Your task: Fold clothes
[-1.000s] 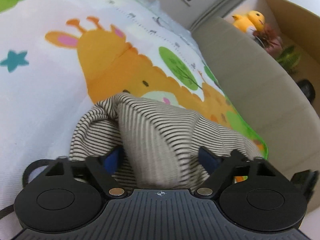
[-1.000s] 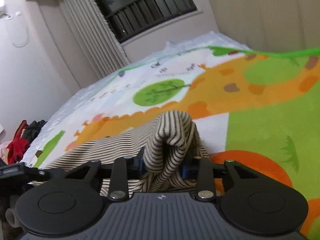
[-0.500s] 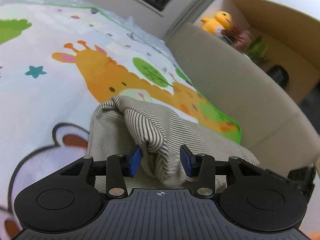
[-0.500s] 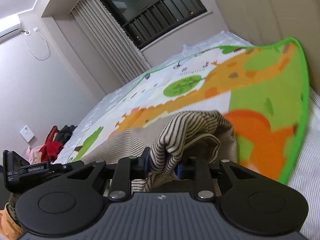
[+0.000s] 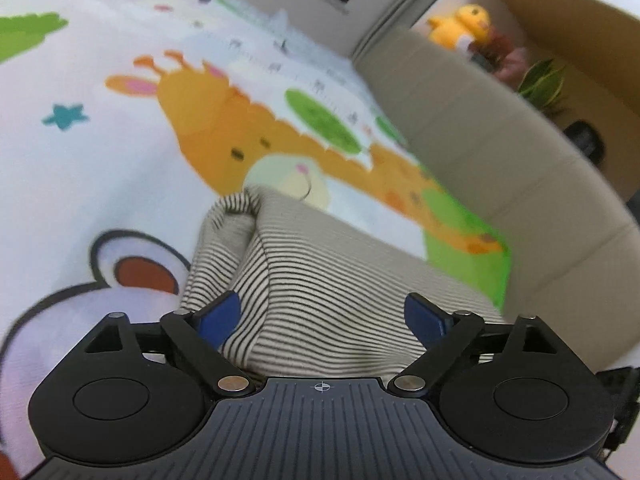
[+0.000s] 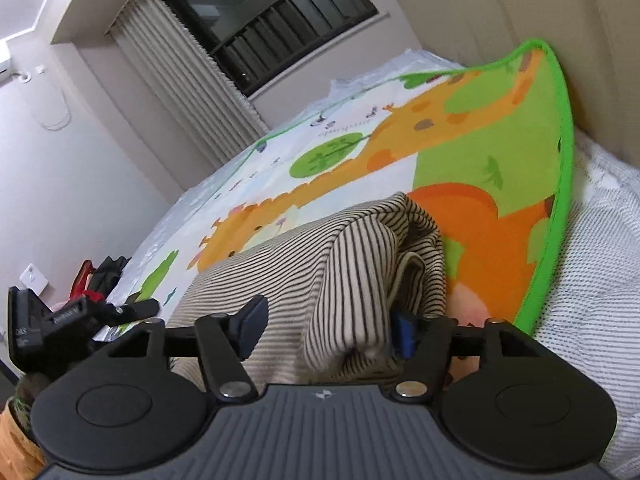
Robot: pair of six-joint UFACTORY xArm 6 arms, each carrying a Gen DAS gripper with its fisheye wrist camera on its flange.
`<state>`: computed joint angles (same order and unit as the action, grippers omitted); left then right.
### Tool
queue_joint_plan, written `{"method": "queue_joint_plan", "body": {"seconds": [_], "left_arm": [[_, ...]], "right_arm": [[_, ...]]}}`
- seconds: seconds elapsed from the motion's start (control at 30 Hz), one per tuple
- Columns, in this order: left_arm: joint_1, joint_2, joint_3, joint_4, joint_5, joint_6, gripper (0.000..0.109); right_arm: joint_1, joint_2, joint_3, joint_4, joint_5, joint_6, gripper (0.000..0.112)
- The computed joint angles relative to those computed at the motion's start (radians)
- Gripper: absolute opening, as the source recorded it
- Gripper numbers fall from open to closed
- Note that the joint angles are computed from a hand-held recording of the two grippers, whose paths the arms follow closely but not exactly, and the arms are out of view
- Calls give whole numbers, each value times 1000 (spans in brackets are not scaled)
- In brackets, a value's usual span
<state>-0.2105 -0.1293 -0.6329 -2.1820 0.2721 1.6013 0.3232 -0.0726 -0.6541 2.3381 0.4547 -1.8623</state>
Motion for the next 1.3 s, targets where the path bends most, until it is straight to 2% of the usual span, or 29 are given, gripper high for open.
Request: {"method": "queue_joint_plan", "body": {"seconds": [0.13, 0.2, 0.3, 0.37, 0.43, 0.5, 0.6, 0.67, 0.73, 0.8, 0.83, 0.9, 0.97, 1.07, 1.13, 1.17, 1.23, 1.27, 1.3], "left_arm": [[-12, 54, -37, -38, -6, 74, 96], [-2, 72, -47, -26, 16, 87, 95], [16, 117, -88, -13, 40, 103, 88], [25, 158, -132, -7, 45, 118, 85], [28, 208, -197, -25, 22, 162, 80], [35, 276, -286, -28, -12, 187, 68], [62, 354, -395, 40, -20, 106, 56], [65, 360, -420, 30, -43, 114, 54], [68, 363, -442, 12, -67, 129, 56], [55, 356, -449, -51, -123, 218, 75], [46, 358, -456, -84, -155, 270, 78], [34, 354, -448, -80, -189, 282, 89], [40, 335, -403, 26, -139, 166, 94], [69, 337, -363, 185, -19, -53, 95], [89, 356, -361, 215, 53, -113, 95], [95, 369, -367, 198, 75, -101, 93], [97, 390, -382, 159, 92, -66, 81], [90, 392, -390, 146, 71, -45, 69], [81, 394, -397, 134, 47, -24, 57]], "right_arm": [[34, 104, -80, -11, -23, 17, 63], [48, 146, -128, 37, -45, -50, 47], [48, 217, -215, -5, -51, -8, 36], [52, 268, -287, -40, -75, 19, 35], [60, 324, -376, -56, -116, 17, 32], [64, 384, -474, -69, -154, 17, 28], [53, 464, -606, -140, -165, 99, 26], [46, 502, -669, -187, -178, 152, 26], [39, 516, -686, -184, -181, 149, 27], [31, 513, -666, -167, -170, 135, 30], [27, 509, -649, -167, -164, 138, 33], [19, 495, -604, -157, -151, 136, 47], [6, 471, -548, -103, -115, 77, 47], [-3, 437, -489, -39, -77, 8, 48], [8, 441, -498, -16, -99, -17, 48], [14, 445, -507, -5, -113, -31, 49], [29, 454, -531, -7, -150, -48, 49], [37, 457, -542, -13, -168, -54, 47], [40, 451, -542, -14, -175, -58, 38]]}}
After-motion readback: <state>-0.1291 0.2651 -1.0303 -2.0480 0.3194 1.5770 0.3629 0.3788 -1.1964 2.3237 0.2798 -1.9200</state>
